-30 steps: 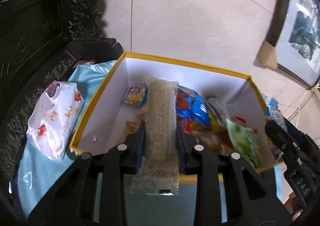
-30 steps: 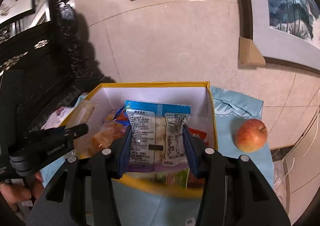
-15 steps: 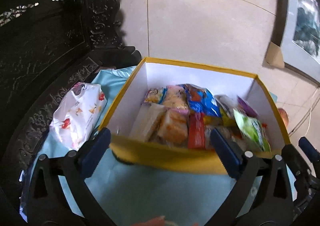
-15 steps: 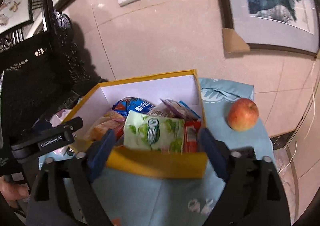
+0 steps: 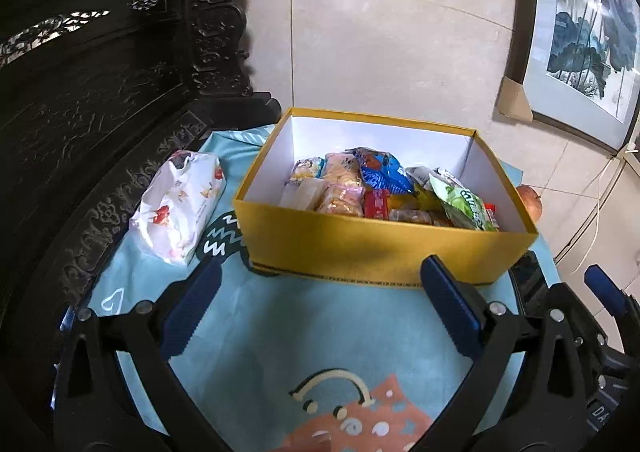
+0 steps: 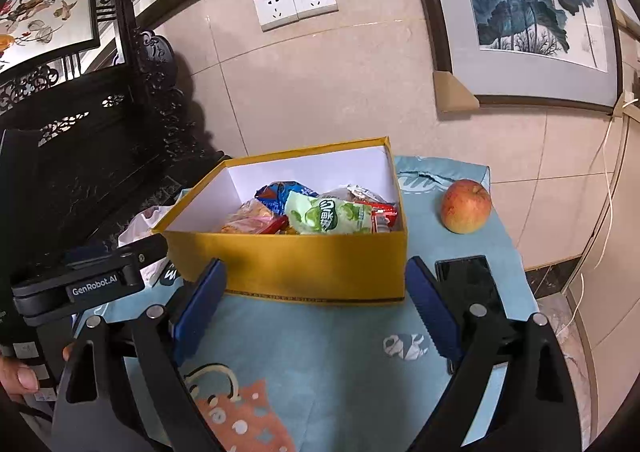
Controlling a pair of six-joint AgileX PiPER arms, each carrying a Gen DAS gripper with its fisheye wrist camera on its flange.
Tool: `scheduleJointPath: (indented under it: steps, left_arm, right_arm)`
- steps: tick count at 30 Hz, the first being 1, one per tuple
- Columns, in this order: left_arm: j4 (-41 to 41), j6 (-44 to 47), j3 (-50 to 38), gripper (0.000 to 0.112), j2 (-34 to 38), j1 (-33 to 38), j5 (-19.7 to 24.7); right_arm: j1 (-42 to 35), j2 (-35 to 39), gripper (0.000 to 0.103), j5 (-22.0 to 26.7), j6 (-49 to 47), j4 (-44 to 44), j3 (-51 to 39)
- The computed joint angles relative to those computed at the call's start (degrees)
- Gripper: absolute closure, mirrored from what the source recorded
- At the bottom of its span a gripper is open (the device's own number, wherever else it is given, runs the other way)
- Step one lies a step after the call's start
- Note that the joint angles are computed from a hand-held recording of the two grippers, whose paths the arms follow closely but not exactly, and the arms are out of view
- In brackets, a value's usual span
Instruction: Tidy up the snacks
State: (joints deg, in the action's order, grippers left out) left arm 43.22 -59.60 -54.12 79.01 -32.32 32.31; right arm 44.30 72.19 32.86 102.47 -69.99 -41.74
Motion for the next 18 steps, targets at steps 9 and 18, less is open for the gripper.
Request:
scheduleJointPath:
  steps: [9,18]
  left_arm:
    - [13.3,-14.1,7.4,0.012,-8.4,-5.9,2.4]
    - [-1.4,-1.6,9.0,0.012,-12.8,-1.8,-0.7]
  right_arm:
    - [8.9,-1.1,0.012,8.4,1.6,0.5,-0.4]
    - [14.7,-2.0,0.012,13.9,3.3,0.5,-0.7]
